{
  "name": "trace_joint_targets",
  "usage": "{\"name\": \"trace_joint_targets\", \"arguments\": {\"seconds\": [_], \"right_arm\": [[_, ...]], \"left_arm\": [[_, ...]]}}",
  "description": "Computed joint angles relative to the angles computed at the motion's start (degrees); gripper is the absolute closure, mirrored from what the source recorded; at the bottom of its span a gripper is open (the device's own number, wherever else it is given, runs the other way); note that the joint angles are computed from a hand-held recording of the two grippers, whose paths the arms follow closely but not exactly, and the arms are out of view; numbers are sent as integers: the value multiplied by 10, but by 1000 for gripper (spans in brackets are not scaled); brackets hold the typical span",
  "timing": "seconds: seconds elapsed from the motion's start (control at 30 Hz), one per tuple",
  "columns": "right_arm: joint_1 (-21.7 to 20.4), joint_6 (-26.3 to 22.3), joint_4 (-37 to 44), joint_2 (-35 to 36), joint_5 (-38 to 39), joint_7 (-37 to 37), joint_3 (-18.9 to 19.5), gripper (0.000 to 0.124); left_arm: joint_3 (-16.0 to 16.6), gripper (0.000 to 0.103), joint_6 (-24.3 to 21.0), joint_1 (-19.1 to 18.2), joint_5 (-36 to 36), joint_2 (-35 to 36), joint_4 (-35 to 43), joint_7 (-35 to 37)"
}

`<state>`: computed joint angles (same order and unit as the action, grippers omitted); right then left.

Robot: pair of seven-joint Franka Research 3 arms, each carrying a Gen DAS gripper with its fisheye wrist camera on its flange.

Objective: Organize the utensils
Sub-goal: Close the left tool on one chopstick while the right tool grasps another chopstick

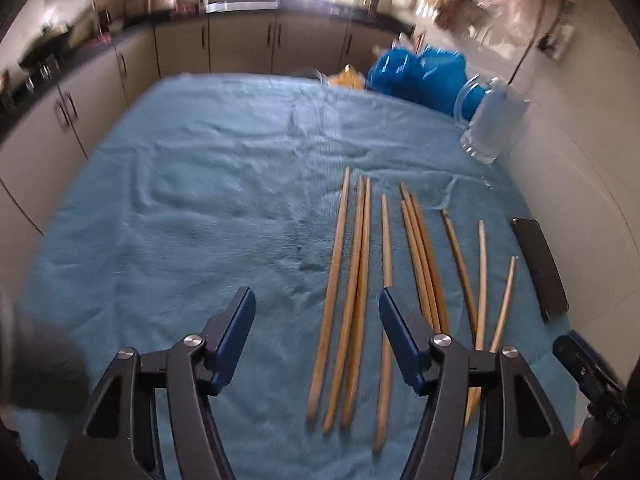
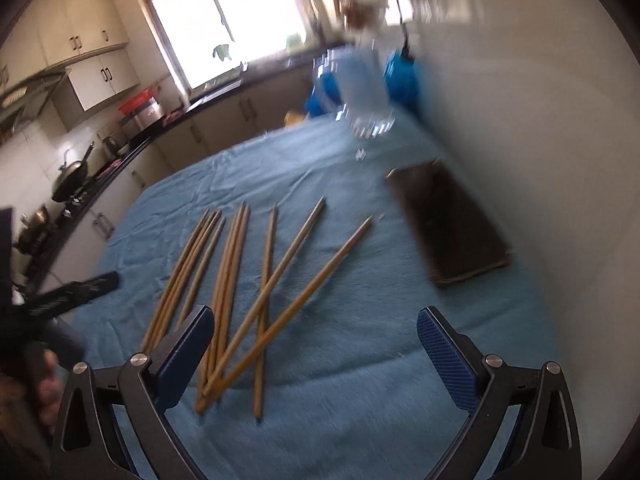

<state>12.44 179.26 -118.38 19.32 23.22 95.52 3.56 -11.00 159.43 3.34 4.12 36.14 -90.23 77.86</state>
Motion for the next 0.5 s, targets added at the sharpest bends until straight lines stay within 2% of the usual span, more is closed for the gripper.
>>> {"name": "trace_joint_targets", "arguments": {"seconds": [0.03, 0.07, 0.1, 0.13, 0.2, 0.27, 0.33, 0.4, 0.5], "right_arm": [[-35, -21, 25, 16, 18, -19, 33, 40], [-61, -41, 49, 31, 37, -38, 58, 46], [-81, -66, 81, 51, 55, -56, 76, 53], [-82, -80, 104, 66, 63, -63, 75, 58], [-68, -114, 157, 99, 61, -59, 57, 60], [-55, -145, 202, 126, 55, -52, 42, 62], [-35, -180, 249, 155, 35, -30, 19, 66], [-24, -212, 284, 173, 16, -8, 1, 69], [-13, -254, 338, 206, -8, 34, -20, 71]], "left_arm": [[1, 42, -22, -2, -1, 23, 36, -1], [1, 44, -39, -4, -2, 42, 64, -1], [1, 47, -57, -5, -3, 58, 90, 1], [-2, 48, -73, -4, -6, 78, 120, 7], [-7, 48, -102, -5, -12, 111, 172, 20], [2, 50, -135, -17, -8, 147, 233, 21], [11, 58, -177, -28, -4, 188, 302, 21], [20, 60, -183, -37, 4, 212, 342, 19], [21, 61, -217, -44, 3, 249, 410, 26]]}}
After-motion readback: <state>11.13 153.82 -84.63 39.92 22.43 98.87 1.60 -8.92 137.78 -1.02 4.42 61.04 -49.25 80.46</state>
